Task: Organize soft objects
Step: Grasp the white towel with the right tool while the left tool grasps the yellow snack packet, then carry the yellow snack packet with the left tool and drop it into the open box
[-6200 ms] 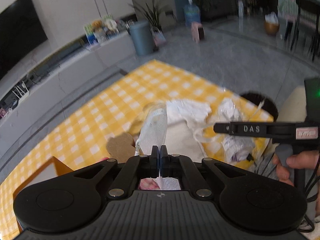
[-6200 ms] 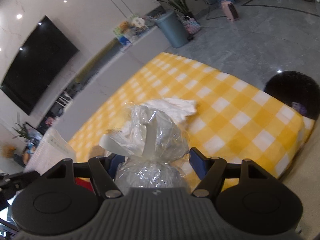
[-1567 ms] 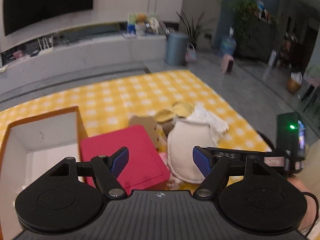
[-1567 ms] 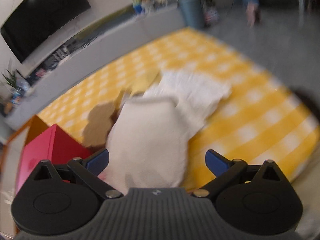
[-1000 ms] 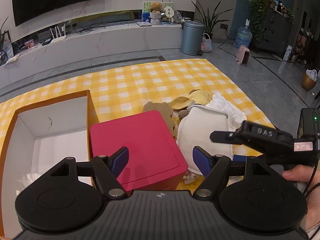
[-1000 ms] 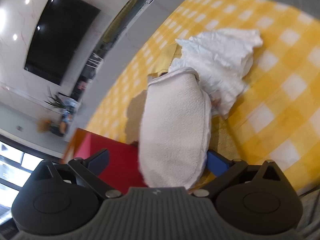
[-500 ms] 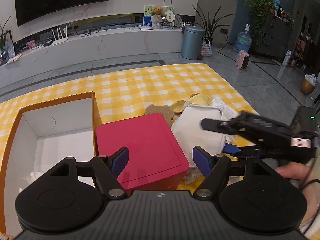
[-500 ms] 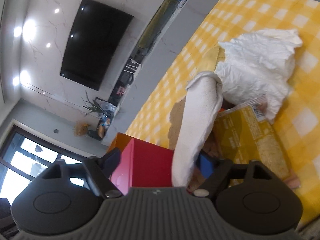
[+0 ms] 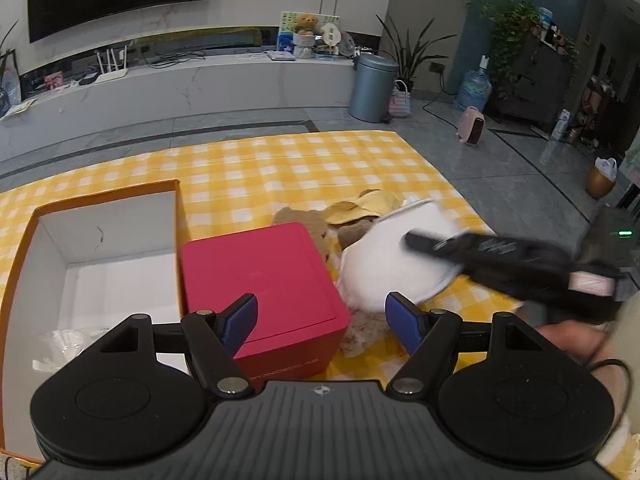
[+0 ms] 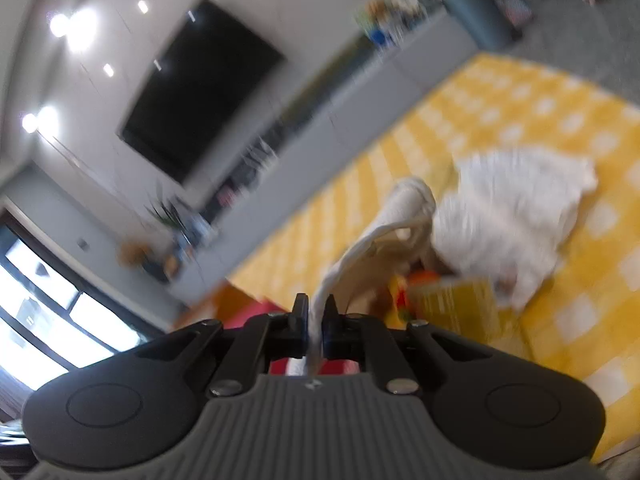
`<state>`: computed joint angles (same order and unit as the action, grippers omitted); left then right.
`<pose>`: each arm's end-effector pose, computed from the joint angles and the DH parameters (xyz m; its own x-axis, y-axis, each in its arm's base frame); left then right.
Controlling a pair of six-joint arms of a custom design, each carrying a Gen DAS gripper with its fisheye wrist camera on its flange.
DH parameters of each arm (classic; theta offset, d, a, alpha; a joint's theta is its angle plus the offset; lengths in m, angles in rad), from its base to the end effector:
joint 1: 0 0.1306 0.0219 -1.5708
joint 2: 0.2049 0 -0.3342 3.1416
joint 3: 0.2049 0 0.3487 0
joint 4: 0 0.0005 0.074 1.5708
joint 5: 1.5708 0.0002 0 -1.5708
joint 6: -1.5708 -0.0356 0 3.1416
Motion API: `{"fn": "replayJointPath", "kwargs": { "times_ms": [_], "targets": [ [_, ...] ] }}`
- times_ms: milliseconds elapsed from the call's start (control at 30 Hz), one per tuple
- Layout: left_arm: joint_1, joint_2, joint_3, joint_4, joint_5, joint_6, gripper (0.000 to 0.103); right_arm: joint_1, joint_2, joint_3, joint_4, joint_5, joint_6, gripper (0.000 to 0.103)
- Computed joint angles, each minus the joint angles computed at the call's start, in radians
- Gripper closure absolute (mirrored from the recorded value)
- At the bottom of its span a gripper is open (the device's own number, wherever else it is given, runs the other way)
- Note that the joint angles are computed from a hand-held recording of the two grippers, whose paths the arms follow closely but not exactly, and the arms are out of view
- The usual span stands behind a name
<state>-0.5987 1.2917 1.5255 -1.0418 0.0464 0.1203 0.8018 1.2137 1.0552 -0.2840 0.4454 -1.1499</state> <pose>0.3390 -0.2339 0.4653 -0.6636 0.3076 -0.6819 0.5135 0.8502 -0.1162 0.2975 0.2846 0.3603 -0.4664 0.7024 -0.5376 0.1175 0.6516 0.7494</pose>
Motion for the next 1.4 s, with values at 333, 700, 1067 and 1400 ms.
{"fn": "replayJointPath", "kwargs": {
  "times_ms": [333, 700, 1067, 1400],
  "targets": [
    [-0.103, 0.185, 0.114, -0.071, 0.024, -0.017, 0.017, 0.082, -0.205, -0.105, -0.15, 0.347, -0.104, 0.097],
    [-0.212, 0.421, 0.3, -0.166, -0.039, -0.062, 0.017, 0.105, -0.218, -0.113, -0.207, 0.428, -0.169, 0.097],
    [-0.229, 0.698, 0.636, -0.425, -0.076, 0.027, 0.014, 0.132, -0.235, -0.113, -0.306, 0.485, -0.232, 0.097],
    [-0.259, 0.835, 0.808, -0.522, -0.163, 0.038, 0.005, 0.12, -0.274, -0.173, -0.185, 0.47, -0.185, 0.097]
  ]
}}
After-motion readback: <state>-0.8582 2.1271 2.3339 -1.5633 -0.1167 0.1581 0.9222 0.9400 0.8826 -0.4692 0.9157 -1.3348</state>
